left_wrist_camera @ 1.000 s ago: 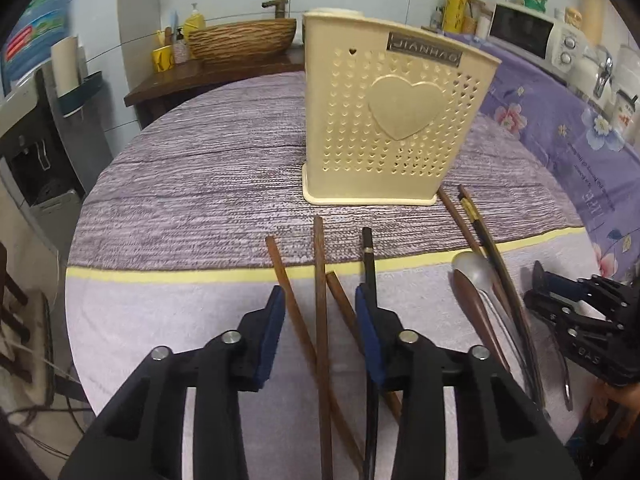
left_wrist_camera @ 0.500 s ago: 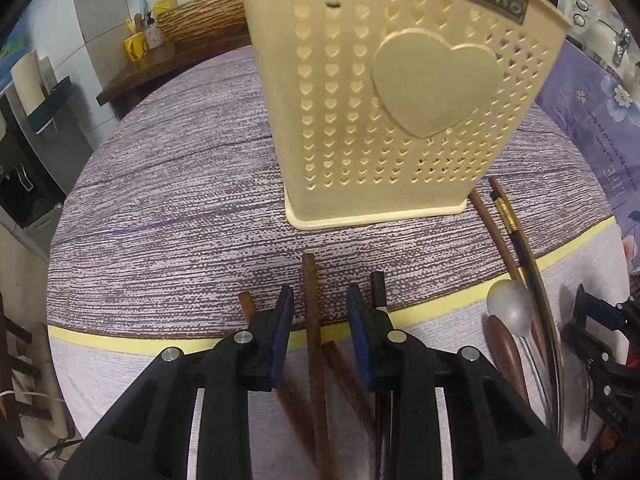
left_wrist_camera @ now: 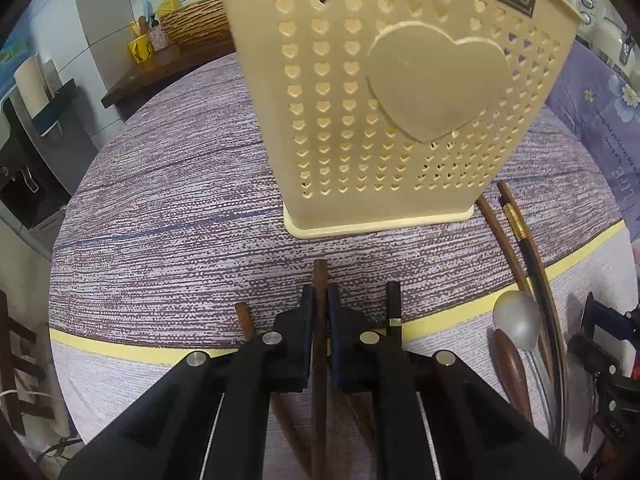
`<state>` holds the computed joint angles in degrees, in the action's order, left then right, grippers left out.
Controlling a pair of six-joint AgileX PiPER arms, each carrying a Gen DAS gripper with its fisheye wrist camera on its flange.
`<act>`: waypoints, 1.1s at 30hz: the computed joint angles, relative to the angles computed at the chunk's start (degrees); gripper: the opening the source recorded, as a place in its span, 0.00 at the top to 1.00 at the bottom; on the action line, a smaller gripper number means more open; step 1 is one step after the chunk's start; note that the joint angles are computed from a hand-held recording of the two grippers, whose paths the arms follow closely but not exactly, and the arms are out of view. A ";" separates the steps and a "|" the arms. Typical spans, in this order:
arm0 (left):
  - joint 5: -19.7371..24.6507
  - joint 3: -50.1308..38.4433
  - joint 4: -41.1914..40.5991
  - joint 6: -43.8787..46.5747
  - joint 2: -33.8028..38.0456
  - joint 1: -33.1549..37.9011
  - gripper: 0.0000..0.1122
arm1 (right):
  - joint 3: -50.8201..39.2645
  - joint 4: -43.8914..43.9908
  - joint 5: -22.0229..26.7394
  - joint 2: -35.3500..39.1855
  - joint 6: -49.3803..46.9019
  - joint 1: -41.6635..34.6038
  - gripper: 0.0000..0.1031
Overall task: Organize utensils
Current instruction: 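Carry the spoon and chopstick over the cream holder and open both grippers to drop them in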
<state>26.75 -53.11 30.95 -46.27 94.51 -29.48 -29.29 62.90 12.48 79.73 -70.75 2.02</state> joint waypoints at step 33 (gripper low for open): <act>2.25 8.19 12.98 -13.31 -34.64 1.85 0.93 | -6.80 3.56 21.58 -13.87 -7.96 -15.87 0.63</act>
